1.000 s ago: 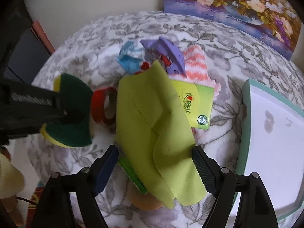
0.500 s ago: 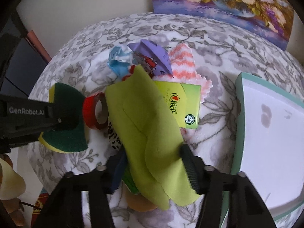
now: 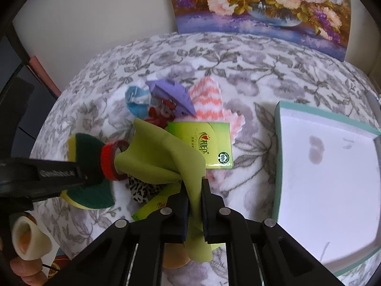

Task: Organize soft objects
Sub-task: 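Lift the sponge with left tool while right tool pulls the cloth free, then carry the sponge and the cloth over the white teal-rimmed tray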

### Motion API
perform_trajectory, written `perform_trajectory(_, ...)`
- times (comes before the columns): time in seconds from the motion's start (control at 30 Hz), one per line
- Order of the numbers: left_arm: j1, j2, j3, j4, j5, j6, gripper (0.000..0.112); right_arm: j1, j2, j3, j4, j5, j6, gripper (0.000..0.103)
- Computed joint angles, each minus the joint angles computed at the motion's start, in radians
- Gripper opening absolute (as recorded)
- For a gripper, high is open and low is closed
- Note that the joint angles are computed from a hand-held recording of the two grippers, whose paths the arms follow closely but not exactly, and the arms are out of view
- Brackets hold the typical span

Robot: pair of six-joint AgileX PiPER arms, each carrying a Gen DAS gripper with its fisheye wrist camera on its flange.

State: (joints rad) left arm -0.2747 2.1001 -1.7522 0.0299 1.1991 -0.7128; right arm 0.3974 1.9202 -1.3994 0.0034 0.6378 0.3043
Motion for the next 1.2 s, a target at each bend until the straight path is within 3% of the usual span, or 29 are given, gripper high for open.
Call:
perform_trajectory(0.63,-0.027,-0.208,0.089,0.061,-0.145,-0.039,0.033,-0.041,-0.223,0.07,-0.078,-0.077,0.082,0.009)
perform_trajectory(0.9,-0.077,-0.205,0.055,0.03,-0.163,0.006,0.033,-0.153,-0.217,0.079,0.028,-0.045,0.036,0.009)
perform_trajectory(1.1,-0.127,-0.216,0.035,0.052,-0.175,-0.018,0.033,-0.219,-0.236,0.104,-0.009,-0.029,0.077,0.009)
perform_trajectory(1.2,-0.192,-0.173,-0.038,0.082,-0.145,-0.032,0.033,-0.28,-0.241,0.119,0.003,-0.02,0.064,0.009)
